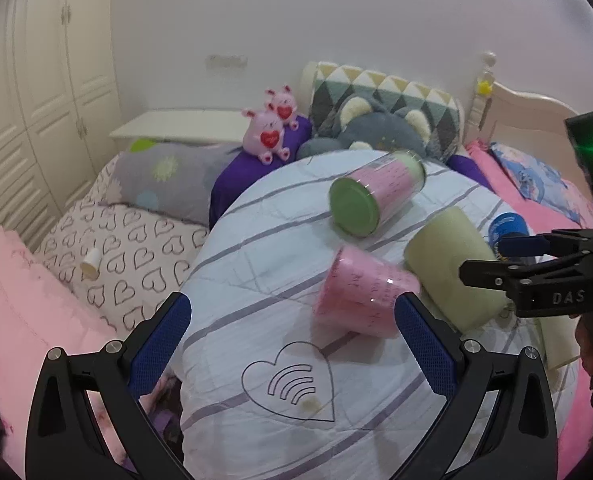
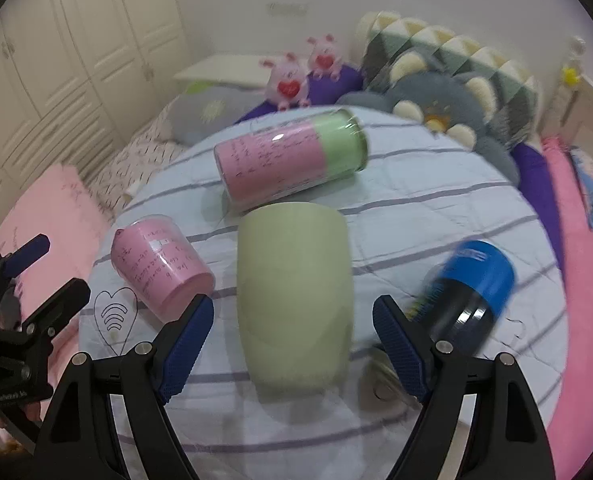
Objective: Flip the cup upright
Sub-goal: 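Reach the right gripper to the lying green cup and close on it, then lift the green cup with the right gripper and rotate it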
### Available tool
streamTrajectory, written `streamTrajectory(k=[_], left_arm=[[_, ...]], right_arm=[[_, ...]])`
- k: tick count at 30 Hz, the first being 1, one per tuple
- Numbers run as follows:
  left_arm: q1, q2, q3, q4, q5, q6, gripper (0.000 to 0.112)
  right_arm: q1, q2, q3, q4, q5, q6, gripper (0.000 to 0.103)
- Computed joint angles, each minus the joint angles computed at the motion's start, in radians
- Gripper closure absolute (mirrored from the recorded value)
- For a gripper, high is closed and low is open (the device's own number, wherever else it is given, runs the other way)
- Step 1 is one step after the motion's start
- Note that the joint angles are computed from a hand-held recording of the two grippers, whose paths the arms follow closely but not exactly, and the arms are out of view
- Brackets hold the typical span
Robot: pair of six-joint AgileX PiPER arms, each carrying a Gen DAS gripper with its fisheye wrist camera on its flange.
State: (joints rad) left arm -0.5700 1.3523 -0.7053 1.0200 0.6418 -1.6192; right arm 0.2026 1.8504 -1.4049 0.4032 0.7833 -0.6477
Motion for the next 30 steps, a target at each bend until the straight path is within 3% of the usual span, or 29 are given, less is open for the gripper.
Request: streamTrajectory(k=[12,15,20,30], left_arm=[[0.138,0.041,0.005,-0.277,-0.106,0.214,0.009],[0.139,0.047,0.006,-0.302,-0.111,0.237,0.010],[0.135,0.036,0.001,-0.310,-0.094,0.239,0.009],[0.071,0.007,-0.033,-0.289,0.001,0.239,0.009]], right_arm=[[0.098,0.235,-0.296,-0.263,0.250,0.191,0.020],[0.115,0.241,-0.285,-0.308,0.233,0.213,0.026],[0.130,0.192,-0.235,-0.337,0.222,0.242,0.026],[0.111,0.091,-0.170,-0.259,0.262,0.209,0.026]])
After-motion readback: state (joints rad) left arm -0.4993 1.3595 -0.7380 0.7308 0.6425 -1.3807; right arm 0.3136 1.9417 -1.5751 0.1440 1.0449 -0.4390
